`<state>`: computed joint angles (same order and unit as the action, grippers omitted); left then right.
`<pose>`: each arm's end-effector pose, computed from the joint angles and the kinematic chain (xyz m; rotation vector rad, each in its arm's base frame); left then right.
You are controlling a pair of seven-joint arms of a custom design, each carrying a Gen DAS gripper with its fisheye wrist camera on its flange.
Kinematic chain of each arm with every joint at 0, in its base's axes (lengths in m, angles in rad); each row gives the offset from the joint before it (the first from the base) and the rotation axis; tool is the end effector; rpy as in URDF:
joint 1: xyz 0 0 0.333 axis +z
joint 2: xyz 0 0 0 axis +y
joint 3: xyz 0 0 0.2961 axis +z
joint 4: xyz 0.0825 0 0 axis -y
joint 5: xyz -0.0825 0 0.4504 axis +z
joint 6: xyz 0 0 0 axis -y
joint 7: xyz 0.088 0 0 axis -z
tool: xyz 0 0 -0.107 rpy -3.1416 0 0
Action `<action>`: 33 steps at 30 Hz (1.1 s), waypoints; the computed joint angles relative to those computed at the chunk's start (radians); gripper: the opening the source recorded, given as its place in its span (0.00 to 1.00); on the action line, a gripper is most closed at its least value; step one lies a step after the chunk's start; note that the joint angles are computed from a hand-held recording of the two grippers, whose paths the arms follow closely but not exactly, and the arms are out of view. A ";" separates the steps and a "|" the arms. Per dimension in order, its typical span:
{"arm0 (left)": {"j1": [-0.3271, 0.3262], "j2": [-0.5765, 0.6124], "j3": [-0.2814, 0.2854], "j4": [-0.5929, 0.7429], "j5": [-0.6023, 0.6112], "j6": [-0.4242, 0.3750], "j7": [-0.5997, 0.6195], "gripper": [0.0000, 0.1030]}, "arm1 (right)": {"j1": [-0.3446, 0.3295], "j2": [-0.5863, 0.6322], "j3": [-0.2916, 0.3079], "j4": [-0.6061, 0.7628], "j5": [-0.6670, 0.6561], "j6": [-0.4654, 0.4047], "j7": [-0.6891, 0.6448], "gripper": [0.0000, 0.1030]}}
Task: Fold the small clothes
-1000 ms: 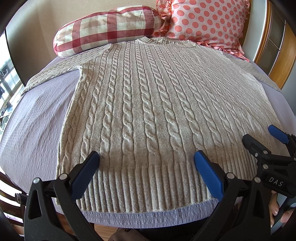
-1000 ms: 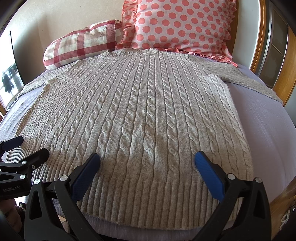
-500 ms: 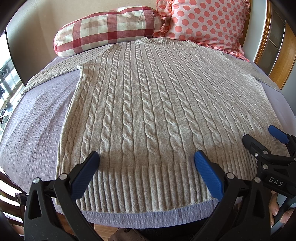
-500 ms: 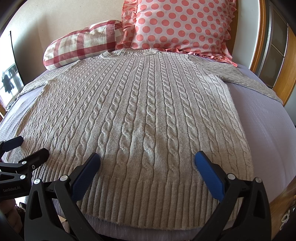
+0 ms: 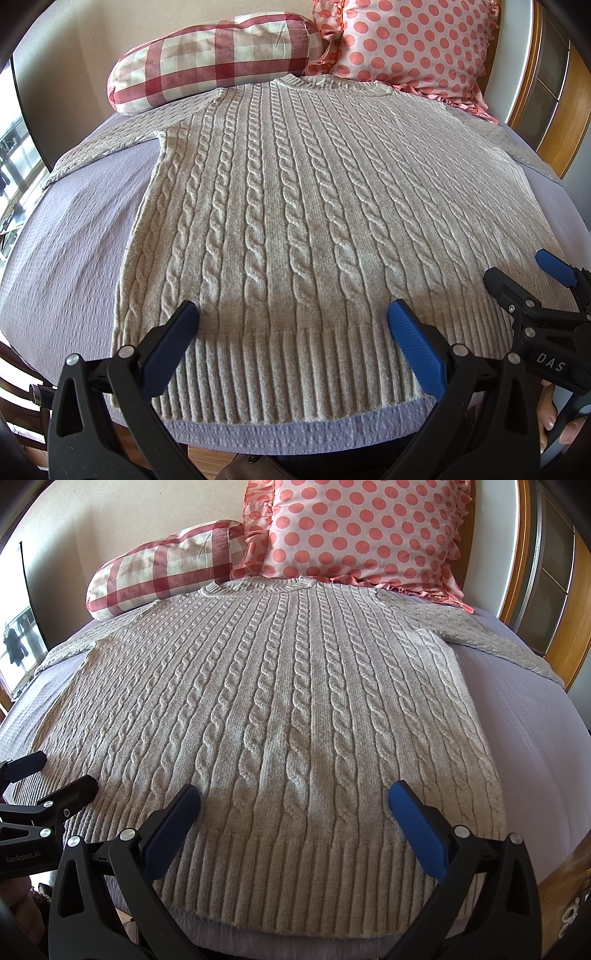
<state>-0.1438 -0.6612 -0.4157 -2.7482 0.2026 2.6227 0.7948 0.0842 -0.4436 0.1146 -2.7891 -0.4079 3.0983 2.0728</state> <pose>0.3887 -0.2258 0.3970 -1.9357 1.7845 -0.5492 0.4452 0.1193 0.3541 -1.8568 1.6697 -0.6601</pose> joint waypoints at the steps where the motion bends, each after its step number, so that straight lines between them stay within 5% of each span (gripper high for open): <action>1: 0.000 0.000 0.000 0.000 0.000 0.000 0.000 0.98 | 0.000 0.000 0.000 0.000 0.000 0.000 0.000 0.99; 13: -0.001 0.000 0.001 0.000 0.001 0.001 -0.001 0.98 | -0.001 -0.001 0.001 -0.001 0.002 0.000 -0.002 0.99; 18: -0.002 0.001 0.003 0.001 0.001 -0.001 0.003 0.98 | -0.070 0.025 0.069 -0.011 -0.027 0.056 0.042 0.99; 22: -0.005 0.011 0.011 0.006 0.000 0.002 0.025 0.98 | -0.003 0.039 -0.045 -0.019 0.072 0.111 -0.037 0.99; 25: -0.010 0.014 0.021 0.015 -0.001 -0.004 0.057 0.98 | -0.149 -0.002 -0.033 -0.004 0.053 0.156 0.052 0.99; 27: -0.005 0.011 0.029 0.014 0.000 0.020 0.076 0.98 | -0.128 0.030 -0.164 0.061 0.115 0.141 0.033 0.99; 31: 0.047 -0.028 0.017 -0.026 0.011 0.189 0.066 0.98 | 0.010 0.221 -0.450 0.320 0.325 -0.007 -0.018 0.98; 33: 0.092 -0.020 0.007 -0.025 0.007 0.276 0.069 0.98 | 0.042 0.346 -0.529 0.462 0.498 -0.080 -0.073 0.77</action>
